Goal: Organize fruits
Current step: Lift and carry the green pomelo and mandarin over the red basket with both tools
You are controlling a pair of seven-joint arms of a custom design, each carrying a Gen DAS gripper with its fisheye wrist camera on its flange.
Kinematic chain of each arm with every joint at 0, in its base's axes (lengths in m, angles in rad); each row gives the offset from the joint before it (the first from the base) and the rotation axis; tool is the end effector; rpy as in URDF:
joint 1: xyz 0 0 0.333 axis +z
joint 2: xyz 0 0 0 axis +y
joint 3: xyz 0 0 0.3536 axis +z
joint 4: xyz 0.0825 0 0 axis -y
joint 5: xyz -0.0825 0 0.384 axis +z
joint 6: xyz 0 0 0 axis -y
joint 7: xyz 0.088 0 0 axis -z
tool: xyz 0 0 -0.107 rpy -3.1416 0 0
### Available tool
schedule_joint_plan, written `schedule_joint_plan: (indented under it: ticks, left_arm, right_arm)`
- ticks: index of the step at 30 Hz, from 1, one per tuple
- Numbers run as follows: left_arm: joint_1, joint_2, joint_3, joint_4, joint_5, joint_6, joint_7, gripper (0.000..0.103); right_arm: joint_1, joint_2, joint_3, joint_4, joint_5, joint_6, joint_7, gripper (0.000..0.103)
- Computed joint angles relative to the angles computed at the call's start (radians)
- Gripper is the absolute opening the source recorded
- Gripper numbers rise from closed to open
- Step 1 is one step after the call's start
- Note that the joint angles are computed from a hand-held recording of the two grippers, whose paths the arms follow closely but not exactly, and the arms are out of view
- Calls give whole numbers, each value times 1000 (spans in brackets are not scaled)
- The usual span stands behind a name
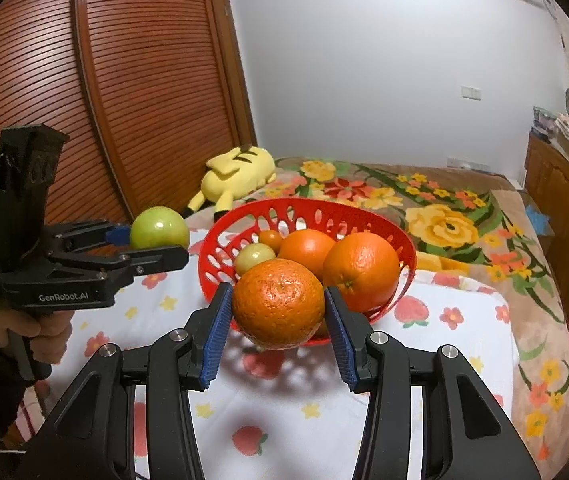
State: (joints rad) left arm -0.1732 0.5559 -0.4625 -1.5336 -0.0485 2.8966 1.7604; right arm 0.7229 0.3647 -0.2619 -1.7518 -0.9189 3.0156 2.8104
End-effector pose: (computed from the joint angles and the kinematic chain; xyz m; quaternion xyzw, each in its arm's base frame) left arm 0.6626 -0.3788 0.4924 -0.4166 0.8022 -0.4083 0.1271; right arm 0.5845 0.3847 0.4845 -0.6691 0.5761 -0.2522 0.3960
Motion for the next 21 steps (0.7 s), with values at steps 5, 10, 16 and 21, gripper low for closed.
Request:
schedule_joint_plan:
  ticks: [5, 10, 16, 21]
  left_arm:
    - [-28, 40, 27, 59, 17, -41, -21, 55]
    - [-57, 91, 51, 142, 34, -87, -32, 55]
    - [-87, 147, 72, 233, 45, -141, -39, 55]
    - [-112, 198, 90, 321, 53, -192, -40, 55]
  right_arm:
    - [-32, 21, 31, 25, 76, -8, -94, 47]
    - [-51, 50, 40, 57, 183, -6, -210, 47]
    - [-82, 95, 65, 121, 329, -22, -377, 47]
    - [-104, 133, 83, 168, 434, -31, -493, 47]
